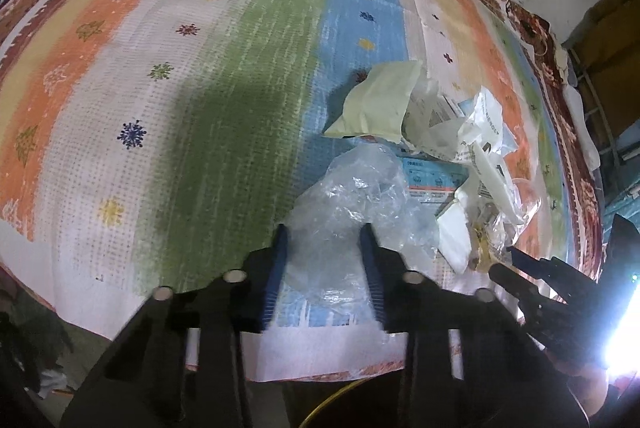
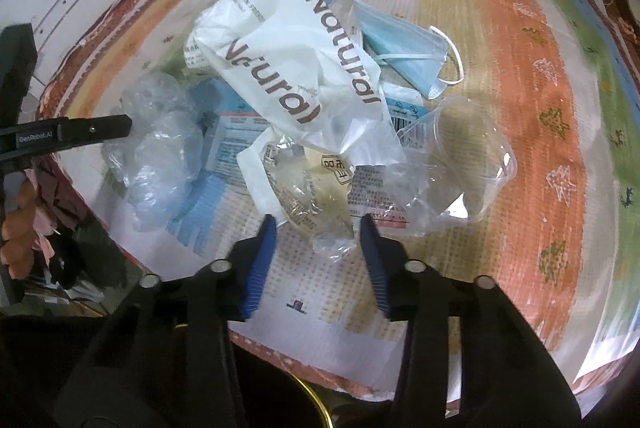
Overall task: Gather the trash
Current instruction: 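Close the left gripper on the clear plastic bag while the right gripper grasps a paper wrapper, then lift the plastic bag with the left gripper while the right gripper lifts the wrapper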
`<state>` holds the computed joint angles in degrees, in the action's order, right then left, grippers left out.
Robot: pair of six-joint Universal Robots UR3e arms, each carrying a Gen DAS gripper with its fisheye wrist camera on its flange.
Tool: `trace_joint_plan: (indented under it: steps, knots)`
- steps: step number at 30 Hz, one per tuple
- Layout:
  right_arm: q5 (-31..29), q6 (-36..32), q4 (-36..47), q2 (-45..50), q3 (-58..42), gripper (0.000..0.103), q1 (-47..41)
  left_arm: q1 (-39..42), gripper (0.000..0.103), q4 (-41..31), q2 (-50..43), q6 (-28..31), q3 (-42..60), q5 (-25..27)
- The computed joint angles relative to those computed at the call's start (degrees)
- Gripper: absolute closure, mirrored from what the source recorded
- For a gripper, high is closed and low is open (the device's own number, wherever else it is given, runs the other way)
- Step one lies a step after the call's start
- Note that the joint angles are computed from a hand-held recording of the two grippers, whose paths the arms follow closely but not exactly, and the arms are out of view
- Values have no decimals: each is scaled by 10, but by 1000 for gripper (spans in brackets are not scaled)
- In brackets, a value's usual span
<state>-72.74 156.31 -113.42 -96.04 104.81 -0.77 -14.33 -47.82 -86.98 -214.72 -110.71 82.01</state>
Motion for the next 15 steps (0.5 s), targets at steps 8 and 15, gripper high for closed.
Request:
trace_joint_plan:
  steps: [8,15]
  knots:
    - [7,-12,13,-4,0,86,-8,-12,94,-13,10,2,26,-2]
    - [14,-23,52,-37,-3,90,-21,-49,95,-45,17,-7,68,38]
